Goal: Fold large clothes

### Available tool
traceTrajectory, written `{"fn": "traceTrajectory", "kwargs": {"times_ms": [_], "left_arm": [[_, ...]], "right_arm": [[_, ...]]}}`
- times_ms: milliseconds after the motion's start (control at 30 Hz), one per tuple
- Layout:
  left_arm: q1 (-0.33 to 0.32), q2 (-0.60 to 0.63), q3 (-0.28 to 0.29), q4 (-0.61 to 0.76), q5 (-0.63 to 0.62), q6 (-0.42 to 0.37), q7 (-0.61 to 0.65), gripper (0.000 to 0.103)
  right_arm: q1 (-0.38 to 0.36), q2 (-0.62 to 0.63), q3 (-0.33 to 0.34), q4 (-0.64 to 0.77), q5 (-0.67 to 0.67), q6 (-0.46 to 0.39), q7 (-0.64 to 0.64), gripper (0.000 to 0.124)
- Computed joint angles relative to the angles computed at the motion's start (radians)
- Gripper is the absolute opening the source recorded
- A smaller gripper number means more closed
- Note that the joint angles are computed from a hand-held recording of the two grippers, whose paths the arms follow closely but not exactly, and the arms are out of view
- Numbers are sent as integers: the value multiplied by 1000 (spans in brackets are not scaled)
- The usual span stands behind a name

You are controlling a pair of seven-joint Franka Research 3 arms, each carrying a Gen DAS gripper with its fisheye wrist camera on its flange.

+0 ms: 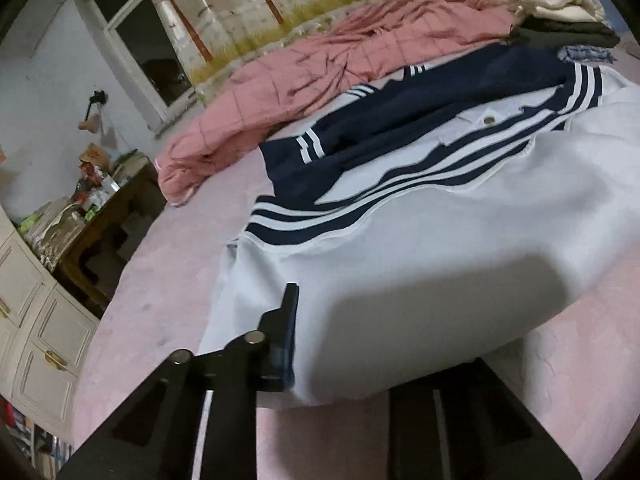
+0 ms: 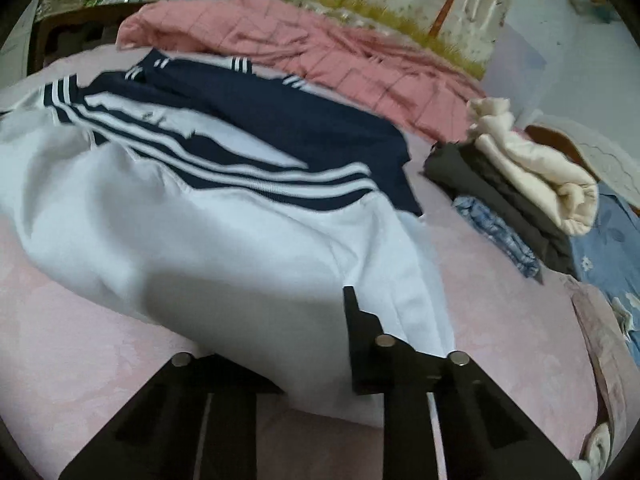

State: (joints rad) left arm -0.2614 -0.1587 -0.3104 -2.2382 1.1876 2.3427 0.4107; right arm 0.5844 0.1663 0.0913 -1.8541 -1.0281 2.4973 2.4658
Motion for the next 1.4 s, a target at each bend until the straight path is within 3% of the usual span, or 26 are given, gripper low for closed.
{"fn": "traceTrajectory", "kwargs": {"times_ms": [67,200,433,600,633,667,733,800,833,867,933,1033,1133,1300,1400], "left_arm": [[-5,-29,-7,-20,7,-1,-35,18],[-30,-70,-35,-42,-22,-31,12,17],[-53,-248,-50,-156,-186,16,-6,18],[-15,-236,-90,-155,-173,20,-19,36],[-7,-222,-86,-145,-174,26,-29,46],[2,-208,-82,-134,-173,30,-47,60],[21,-198,-75,-130,-155,44,-112,68],[32,-208,-40,-144,-164,115,-147,65],[36,-217,-24,-155,-170,164,-150,46],[36,-220,-5,-161,-187,220,-128,21],[50,-205,-23,-131,-201,216,-86,19],[77,-175,-35,-57,-176,210,-65,18],[90,-116,0,44,-235,236,-10,18],[97,65,52,272,-390,202,140,18],[83,183,76,412,-467,150,226,18]], "right_arm": [[-3,-16,6,-17,25,9,-21,17],[-2,-66,20,-68,8,-3,-20,17],[-39,-228,89,-229,60,18,12,16],[-90,-278,125,-282,122,63,-68,21],[-102,-266,122,-270,154,73,-79,25],[-111,-254,123,-256,176,74,-77,40],[-128,-243,123,-241,157,82,-22,58],[-144,-246,112,-254,131,145,1,54],[-149,-248,104,-266,172,182,-23,45],[-151,-251,97,-280,233,225,-63,25],[-164,-255,97,-295,304,286,-85,23],[-195,-247,123,-252,155,291,22,22],[-199,-215,114,-176,141,309,42,22],[-157,-62,66,87,153,208,-8,22],[-146,82,45,288,294,142,-144,22]]}}
